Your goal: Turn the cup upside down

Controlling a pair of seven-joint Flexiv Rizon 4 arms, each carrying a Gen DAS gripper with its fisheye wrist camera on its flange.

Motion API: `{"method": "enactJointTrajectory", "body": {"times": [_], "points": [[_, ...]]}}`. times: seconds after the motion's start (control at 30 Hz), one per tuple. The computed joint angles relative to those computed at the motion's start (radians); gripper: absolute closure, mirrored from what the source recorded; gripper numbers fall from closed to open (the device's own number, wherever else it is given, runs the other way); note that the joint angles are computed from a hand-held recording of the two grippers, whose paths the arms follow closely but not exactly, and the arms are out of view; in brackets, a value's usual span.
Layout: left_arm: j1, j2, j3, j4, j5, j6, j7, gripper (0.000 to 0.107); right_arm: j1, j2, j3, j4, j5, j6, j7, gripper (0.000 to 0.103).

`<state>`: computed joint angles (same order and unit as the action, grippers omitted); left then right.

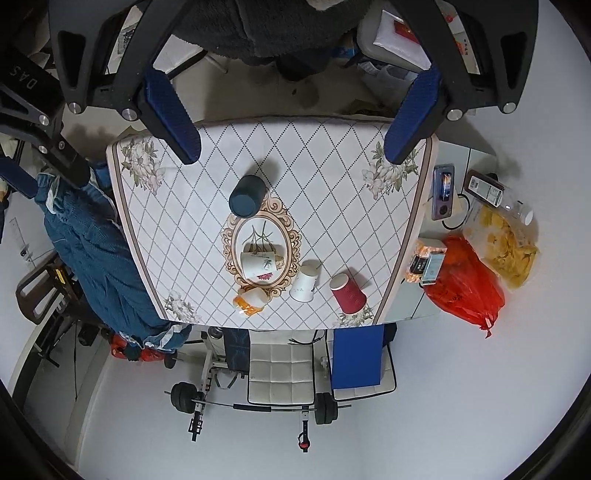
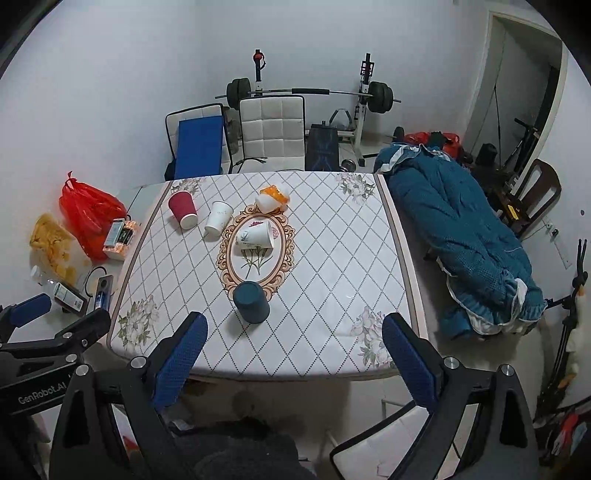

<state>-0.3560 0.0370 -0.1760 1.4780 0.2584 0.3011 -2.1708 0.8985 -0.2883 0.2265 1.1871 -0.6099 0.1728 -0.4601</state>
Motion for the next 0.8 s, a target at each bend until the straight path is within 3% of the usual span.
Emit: {"method": "enactJointTrajectory", "body": {"times": [0.8], "points": [[-0.013,-0.024,0.0,-0.034,0.017,-0.022,-0.049,0.005,-0.03,-0.001,0.001,0.024,0.035,0.042,-0.017,0.005]]}}
